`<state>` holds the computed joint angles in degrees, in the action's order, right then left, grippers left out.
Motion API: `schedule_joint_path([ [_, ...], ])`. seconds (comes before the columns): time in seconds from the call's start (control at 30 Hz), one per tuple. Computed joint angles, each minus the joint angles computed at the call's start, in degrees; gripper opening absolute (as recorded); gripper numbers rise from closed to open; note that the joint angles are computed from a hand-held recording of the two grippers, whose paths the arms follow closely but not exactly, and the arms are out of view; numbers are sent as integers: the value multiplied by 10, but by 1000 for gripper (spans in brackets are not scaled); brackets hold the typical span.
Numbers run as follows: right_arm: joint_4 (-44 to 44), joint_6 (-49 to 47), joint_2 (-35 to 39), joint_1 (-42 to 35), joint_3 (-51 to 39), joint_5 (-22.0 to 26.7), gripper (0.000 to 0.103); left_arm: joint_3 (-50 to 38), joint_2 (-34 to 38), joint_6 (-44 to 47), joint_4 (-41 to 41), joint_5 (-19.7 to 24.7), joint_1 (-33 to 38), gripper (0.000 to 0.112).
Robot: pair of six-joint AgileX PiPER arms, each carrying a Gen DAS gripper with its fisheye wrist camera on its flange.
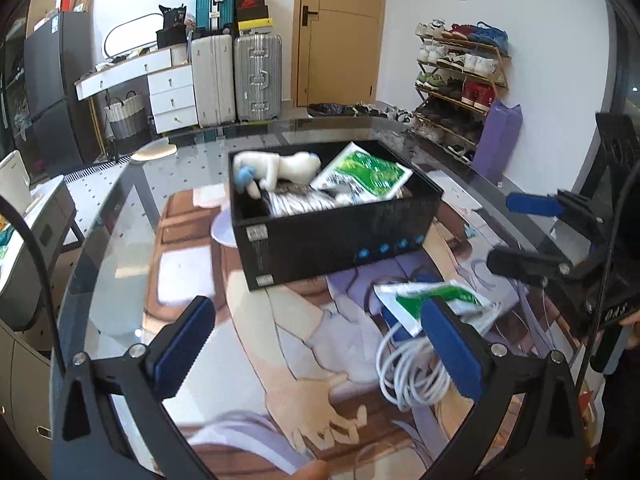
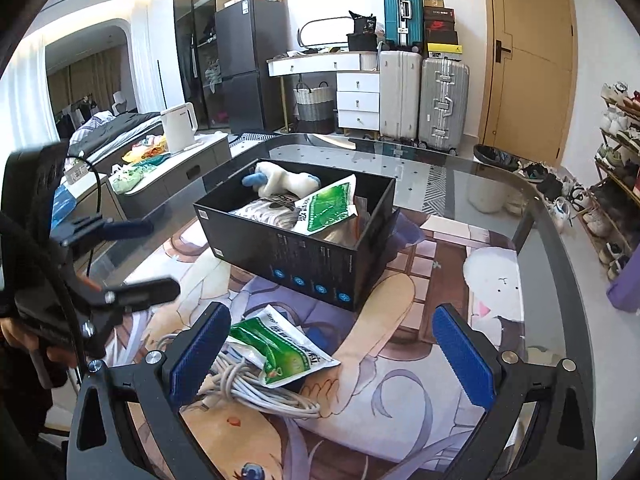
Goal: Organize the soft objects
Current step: 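Move the left tool to the white cable bundle while the right approaches the second green sachet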
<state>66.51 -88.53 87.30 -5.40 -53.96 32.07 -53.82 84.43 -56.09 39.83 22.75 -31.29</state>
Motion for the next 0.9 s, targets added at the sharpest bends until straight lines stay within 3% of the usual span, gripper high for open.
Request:
schedule_joint_path([
  [0.13, -5, 6, -6, 0, 1, 5, 102, 0, 12, -15, 15, 9, -17, 103],
  [0.43, -8, 11, -10, 2, 3, 1, 102, -13, 24, 44, -30, 19, -39, 103],
  [0.73, -7, 13, 0, -6, -4, 6, 102, -21, 33, 164, -133, 11, -41, 103],
  [0.9, -8, 15, 3, -5, -6, 1, 102, -27, 47, 174, -146, 16, -50, 103],
])
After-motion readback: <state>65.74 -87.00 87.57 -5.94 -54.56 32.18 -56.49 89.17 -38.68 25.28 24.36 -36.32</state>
